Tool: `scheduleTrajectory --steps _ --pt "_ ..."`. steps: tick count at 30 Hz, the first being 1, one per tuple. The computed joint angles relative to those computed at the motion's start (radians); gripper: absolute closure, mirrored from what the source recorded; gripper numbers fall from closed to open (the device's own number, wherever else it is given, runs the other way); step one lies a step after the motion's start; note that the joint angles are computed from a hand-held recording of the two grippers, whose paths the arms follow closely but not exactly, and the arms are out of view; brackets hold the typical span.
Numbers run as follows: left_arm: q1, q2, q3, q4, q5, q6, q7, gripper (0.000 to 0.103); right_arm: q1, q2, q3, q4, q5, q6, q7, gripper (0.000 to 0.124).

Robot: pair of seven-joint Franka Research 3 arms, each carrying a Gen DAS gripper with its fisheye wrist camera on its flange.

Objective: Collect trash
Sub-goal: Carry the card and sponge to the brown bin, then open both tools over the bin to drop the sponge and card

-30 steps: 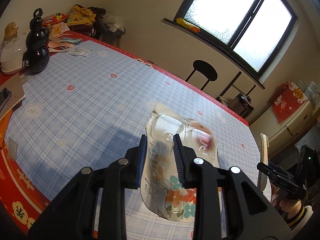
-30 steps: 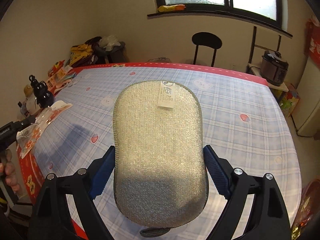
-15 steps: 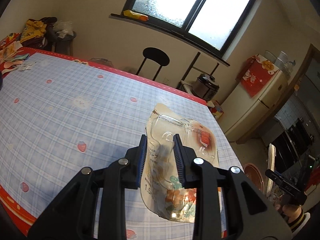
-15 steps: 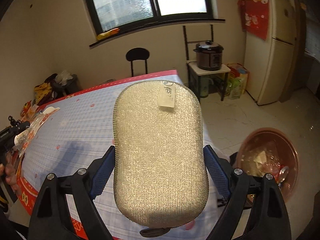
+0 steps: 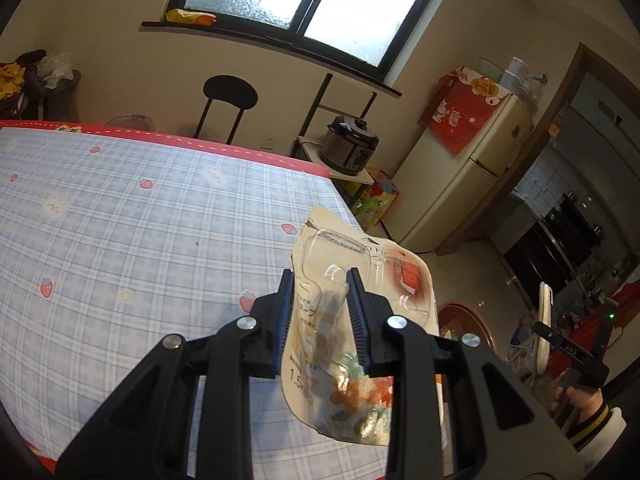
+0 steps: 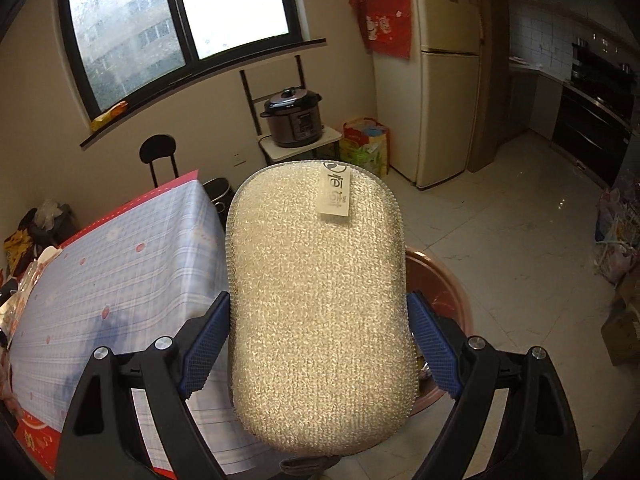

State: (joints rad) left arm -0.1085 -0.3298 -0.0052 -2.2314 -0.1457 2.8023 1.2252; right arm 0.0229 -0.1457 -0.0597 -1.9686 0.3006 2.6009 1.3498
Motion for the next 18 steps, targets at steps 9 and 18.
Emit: scheduleTrajectory --steps 9,18 --pt "-0.014 0.064 -0.045 0.055 0.023 0.022 -0.033 0.074 -0.026 0.082 -0.022 0.133 0.035 0.002 -0.021 0.026" --pt "-0.054 0.149 -0.068 0.143 0.0 0.034 0.009 0.074 -0.035 0.028 -0.029 0.109 0.081 0.033 -0.051 0.026"
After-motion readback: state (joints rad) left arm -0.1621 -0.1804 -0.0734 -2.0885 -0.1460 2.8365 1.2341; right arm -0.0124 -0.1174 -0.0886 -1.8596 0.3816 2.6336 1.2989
